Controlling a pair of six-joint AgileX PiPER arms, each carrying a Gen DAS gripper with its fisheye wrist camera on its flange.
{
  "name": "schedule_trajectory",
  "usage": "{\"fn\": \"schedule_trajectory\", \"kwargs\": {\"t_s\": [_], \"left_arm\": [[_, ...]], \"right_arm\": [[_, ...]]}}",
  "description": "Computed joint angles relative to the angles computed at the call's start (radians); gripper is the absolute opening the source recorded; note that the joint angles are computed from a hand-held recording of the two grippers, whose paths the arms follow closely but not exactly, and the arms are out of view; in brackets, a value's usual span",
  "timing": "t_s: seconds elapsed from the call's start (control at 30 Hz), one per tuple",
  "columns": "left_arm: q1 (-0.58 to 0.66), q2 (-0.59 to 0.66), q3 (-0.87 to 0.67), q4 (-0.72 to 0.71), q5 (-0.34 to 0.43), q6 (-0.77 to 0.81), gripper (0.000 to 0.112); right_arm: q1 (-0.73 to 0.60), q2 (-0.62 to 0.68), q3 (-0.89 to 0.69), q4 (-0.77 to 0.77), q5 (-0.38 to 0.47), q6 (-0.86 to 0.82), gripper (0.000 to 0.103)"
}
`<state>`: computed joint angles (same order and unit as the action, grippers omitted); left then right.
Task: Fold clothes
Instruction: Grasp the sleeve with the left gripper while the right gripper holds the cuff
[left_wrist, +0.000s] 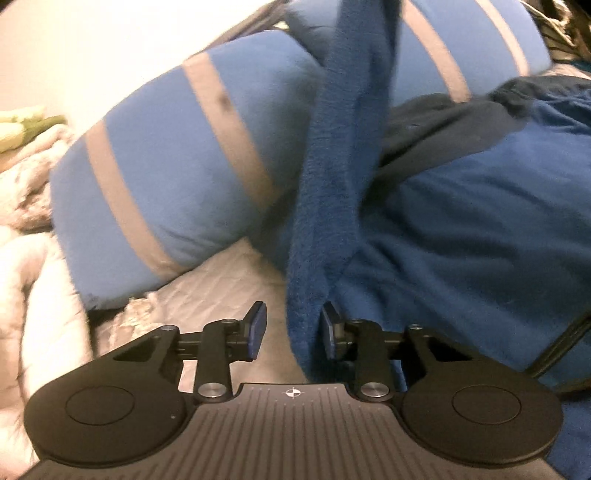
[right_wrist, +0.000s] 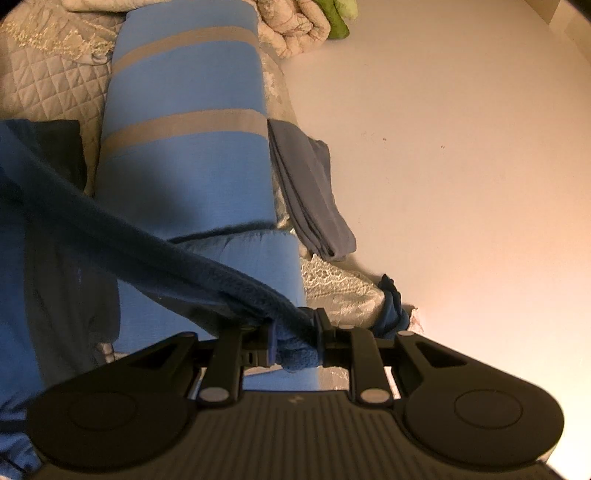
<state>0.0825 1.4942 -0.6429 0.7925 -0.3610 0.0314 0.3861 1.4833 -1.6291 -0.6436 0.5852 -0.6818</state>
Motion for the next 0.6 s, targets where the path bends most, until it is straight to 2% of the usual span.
{"fn": "schedule_trajectory", "kwargs": {"t_s": [0.17, 0.23, 0.33, 0.37, 0.43, 0.47, 0.5, 0.6], "left_arm": [[0.07, -0.027, 0.01, 0.28, -0.059, -0.242, 0.033], [0.052, -0.02, 0.0, 0.346, -0.059, -0.298, 0.033], [0.012, -0.01, -0.001, 0.313, -0.043, -0.255, 0.033], [-0.002, -0.008, 0.002, 0.255, -0.037, -0.204, 0.033], [-0.027, -0.008, -0.003, 0.148, -0.014, -0.128, 0.028], [-0.027, -0.006, -0.01, 0.137, -0.005, -0.124, 0.017], [-0.027, -0.005, -0.018, 0.127, 0.003, -0.12, 0.012], [-0.016, 0.006, -0.04, 0.122, 0.016, -0.105, 0.01]], "right_arm": [[-0.005, -0.017, 0.032, 0.014, -0.008, -0.013, 0.02], [-0.003, -0.016, 0.027, 0.015, -0.007, -0.006, 0.02], [-0.001, -0.013, 0.018, 0.012, -0.001, 0.001, 0.02], [-0.002, -0.012, 0.016, 0.014, 0.001, 0.002, 0.02], [-0.009, -0.013, 0.019, 0.02, 0.004, 0.002, 0.02], [-0.018, -0.016, 0.029, 0.025, 0.002, -0.003, 0.02], [-0.029, -0.019, 0.041, 0.031, -0.002, -0.01, 0.02], [-0.069, -0.047, 0.106, 0.061, -0.019, -0.031, 0.02]]}}
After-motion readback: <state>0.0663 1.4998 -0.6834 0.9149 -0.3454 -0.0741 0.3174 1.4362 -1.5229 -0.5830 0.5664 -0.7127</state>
